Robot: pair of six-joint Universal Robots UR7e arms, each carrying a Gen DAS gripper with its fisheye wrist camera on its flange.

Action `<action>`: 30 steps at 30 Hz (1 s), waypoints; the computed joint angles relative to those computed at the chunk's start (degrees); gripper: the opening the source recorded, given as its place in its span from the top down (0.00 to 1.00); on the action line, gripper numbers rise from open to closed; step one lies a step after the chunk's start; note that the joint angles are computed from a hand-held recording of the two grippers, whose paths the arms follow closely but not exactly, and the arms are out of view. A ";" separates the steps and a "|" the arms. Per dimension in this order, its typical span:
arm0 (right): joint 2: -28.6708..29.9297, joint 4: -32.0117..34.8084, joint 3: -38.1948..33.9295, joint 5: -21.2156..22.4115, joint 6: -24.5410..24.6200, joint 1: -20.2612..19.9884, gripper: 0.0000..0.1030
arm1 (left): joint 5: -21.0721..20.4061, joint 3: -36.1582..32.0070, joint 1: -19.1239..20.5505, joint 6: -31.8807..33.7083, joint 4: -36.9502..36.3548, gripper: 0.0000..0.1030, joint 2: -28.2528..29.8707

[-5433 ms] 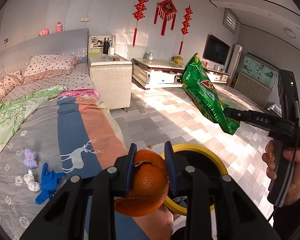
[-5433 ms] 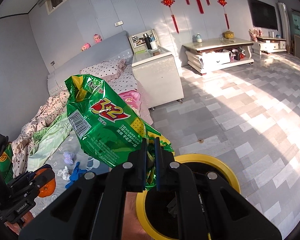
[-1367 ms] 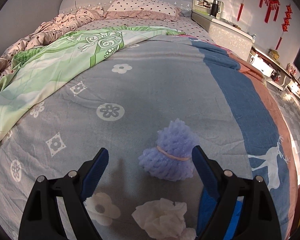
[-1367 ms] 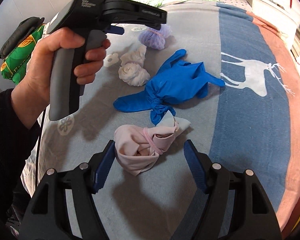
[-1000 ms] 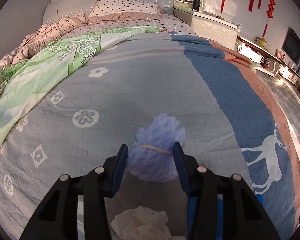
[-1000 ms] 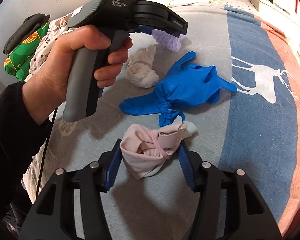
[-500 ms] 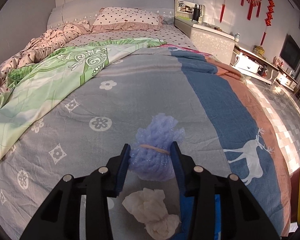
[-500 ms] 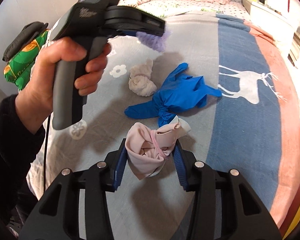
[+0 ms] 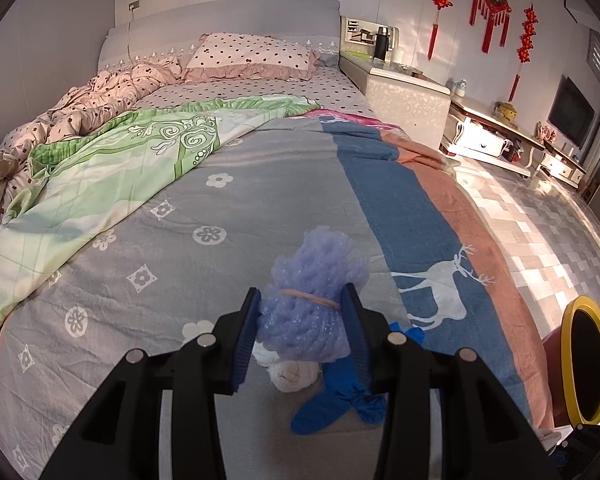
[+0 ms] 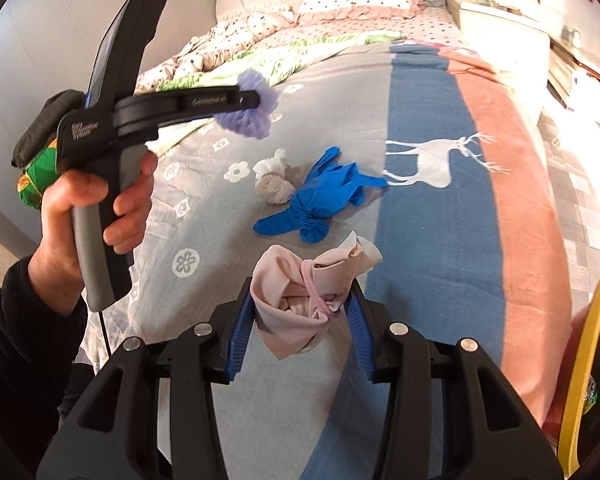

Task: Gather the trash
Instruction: 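Carry the pink cloth and lavender puff over the yellow bin with both tools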

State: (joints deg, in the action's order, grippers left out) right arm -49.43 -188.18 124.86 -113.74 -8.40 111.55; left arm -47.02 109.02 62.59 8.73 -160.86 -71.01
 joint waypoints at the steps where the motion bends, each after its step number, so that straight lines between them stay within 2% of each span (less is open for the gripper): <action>1: -1.01 -0.74 1.03 0.00 0.22 0.22 0.59 | -0.06 0.67 -0.56 -0.51 0.29 0.62 -0.72; 9: -8.88 -5.50 7.06 -1.10 1.03 1.63 0.59 | 0.37 5.05 -5.80 -3.59 1.55 0.62 -4.27; 17: -18.60 -6.43 11.44 -3.08 2.38 2.40 0.59 | -0.69 8.59 -11.51 -7.84 3.18 0.62 -5.90; 23: -26.02 -6.56 14.03 -5.27 2.52 2.77 0.59 | -1.77 9.77 -15.42 -9.93 3.71 0.62 -5.56; 30: -34.81 -7.04 16.74 -6.68 2.14 1.41 0.59 | -3.71 10.07 -19.17 -11.85 4.31 0.62 -4.30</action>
